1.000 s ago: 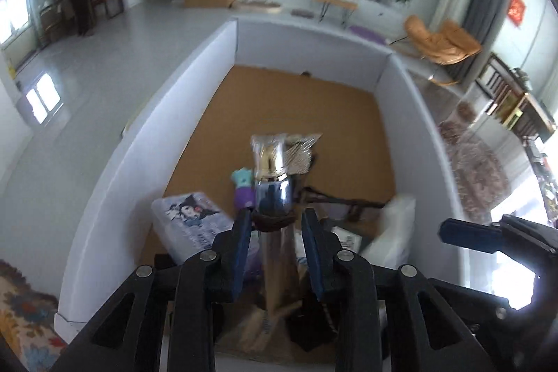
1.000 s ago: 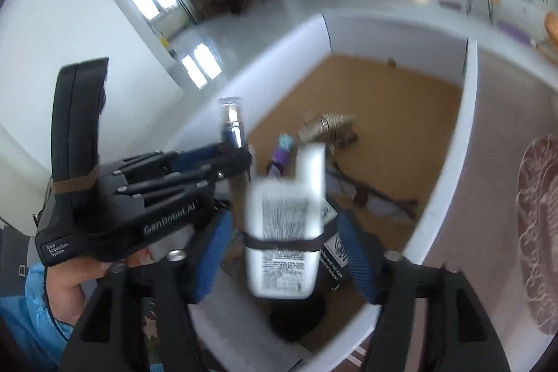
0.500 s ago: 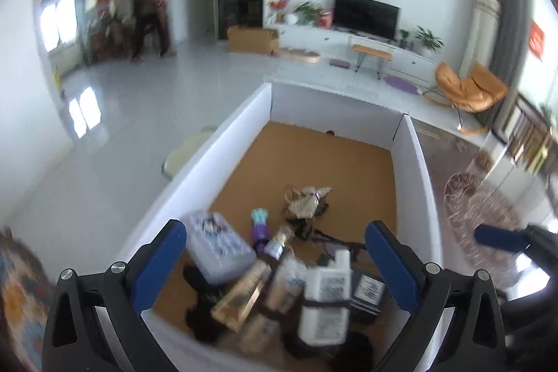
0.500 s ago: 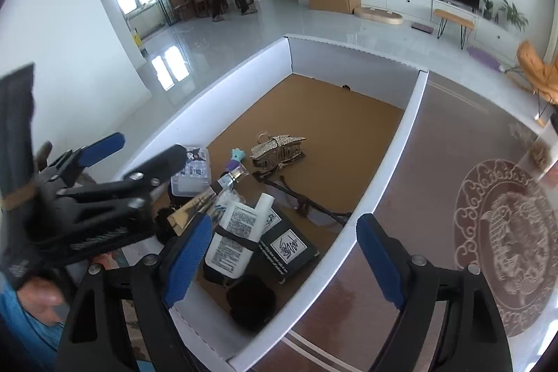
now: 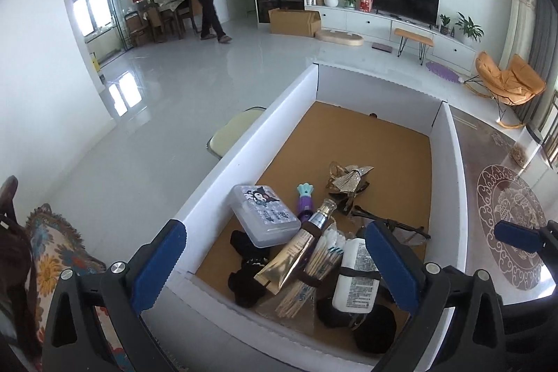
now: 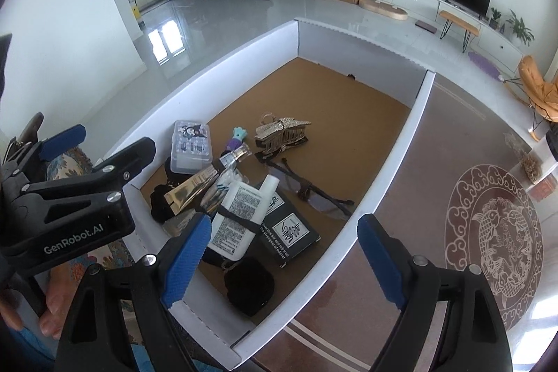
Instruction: Organize objects
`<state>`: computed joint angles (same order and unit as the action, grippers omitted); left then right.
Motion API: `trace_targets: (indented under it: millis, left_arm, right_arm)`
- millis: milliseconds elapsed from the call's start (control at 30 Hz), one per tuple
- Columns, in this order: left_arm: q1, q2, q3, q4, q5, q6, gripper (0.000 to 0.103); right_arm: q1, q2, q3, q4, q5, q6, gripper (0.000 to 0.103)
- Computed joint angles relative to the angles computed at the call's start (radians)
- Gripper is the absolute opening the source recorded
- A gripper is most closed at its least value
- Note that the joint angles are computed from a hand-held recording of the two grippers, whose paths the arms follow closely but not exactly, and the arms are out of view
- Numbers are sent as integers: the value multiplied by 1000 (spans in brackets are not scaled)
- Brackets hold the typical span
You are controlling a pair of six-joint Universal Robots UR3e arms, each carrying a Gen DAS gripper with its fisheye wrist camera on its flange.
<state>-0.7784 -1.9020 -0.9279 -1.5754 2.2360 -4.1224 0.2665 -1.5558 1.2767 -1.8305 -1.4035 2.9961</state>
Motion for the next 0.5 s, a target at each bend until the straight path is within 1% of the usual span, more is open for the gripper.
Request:
trace_targets:
  millis: [500]
  left_arm:
    - [4, 20, -36, -9, 16, -24, 103]
  right_arm:
    - [39, 44, -26, -1, -24, 20, 86]
